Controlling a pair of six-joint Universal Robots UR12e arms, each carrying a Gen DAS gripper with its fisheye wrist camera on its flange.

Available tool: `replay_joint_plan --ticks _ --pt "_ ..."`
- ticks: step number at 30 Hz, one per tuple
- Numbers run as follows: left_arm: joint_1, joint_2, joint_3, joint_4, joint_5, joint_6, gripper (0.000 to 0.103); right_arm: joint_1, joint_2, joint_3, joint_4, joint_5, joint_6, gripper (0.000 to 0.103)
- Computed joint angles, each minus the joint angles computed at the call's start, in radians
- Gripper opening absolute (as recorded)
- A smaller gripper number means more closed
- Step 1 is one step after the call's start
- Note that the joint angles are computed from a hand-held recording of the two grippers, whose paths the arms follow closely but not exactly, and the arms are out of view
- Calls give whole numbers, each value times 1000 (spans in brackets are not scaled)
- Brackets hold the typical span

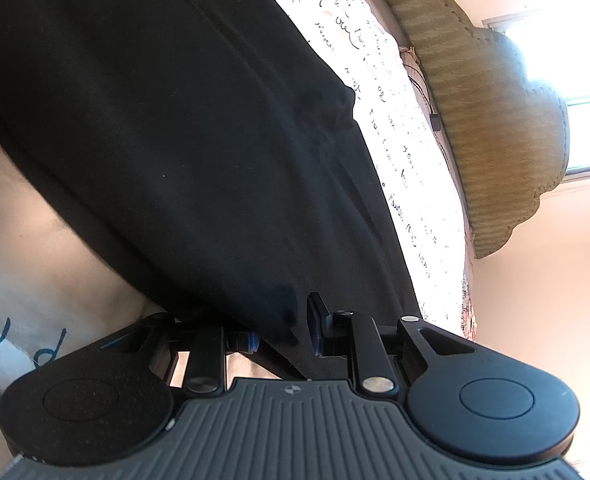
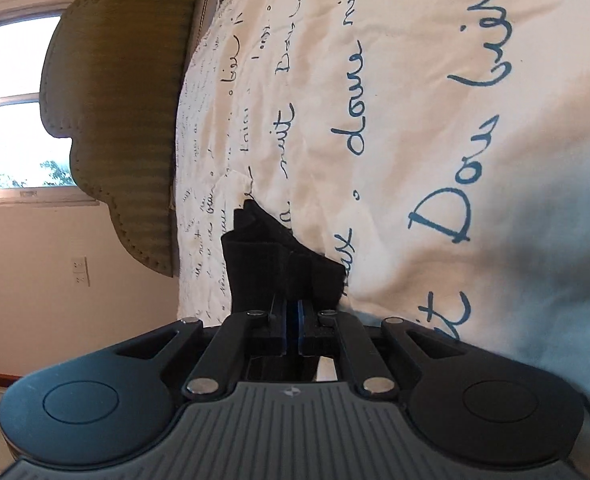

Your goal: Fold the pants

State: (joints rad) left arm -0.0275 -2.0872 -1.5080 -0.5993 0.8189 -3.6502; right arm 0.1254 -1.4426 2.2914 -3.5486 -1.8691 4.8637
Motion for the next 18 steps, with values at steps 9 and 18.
replay_joint_plan --ticks 9,18 --pt "0 5 -6 5 6 7 30 0 9 -7 18 -12 -20 5" --pt "-4 6 -8 17 15 27 31 5 21 2 -25 -22 -31 11"
